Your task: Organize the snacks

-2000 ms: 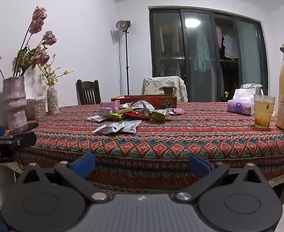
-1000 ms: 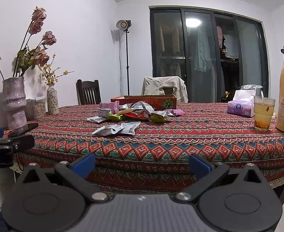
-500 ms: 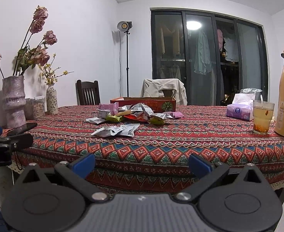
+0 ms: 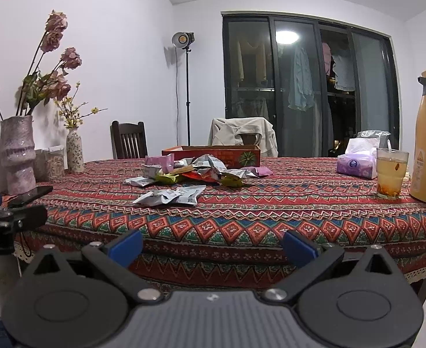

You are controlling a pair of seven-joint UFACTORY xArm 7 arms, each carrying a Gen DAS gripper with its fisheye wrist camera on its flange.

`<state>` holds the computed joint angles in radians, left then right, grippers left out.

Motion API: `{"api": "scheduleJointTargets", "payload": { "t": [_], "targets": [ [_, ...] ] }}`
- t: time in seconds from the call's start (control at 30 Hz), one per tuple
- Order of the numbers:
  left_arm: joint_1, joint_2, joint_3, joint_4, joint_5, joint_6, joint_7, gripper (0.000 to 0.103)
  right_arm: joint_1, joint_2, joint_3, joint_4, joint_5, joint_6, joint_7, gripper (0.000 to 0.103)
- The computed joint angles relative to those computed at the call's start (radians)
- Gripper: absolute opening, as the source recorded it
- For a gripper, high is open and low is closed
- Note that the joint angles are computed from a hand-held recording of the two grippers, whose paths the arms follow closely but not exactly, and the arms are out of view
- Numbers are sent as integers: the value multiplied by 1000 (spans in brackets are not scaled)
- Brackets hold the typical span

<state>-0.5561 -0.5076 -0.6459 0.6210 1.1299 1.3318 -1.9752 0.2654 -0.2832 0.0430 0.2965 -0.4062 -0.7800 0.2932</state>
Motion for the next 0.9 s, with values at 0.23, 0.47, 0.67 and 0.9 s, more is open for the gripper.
{"api": "scheduleJointTargets", "payload": {
  "t": [0.23, 0.47, 0.67, 0.9],
  "targets": [
    [0, 0, 6, -1, -9, -12, 1, 103, 0, 2, 2, 2, 1, 14, 5, 103],
    [2, 6, 3, 3, -1, -6, 1, 103, 3, 0, 2, 7, 2, 20, 7, 103],
    [-1, 8, 8, 2, -6, -7, -2, 103, 5, 2, -2, 9, 0, 23, 14, 103],
    [-4, 9, 8, 2, -7, -5, -3, 103, 5, 6, 4, 11, 8, 27, 12, 103]
  ]
}}
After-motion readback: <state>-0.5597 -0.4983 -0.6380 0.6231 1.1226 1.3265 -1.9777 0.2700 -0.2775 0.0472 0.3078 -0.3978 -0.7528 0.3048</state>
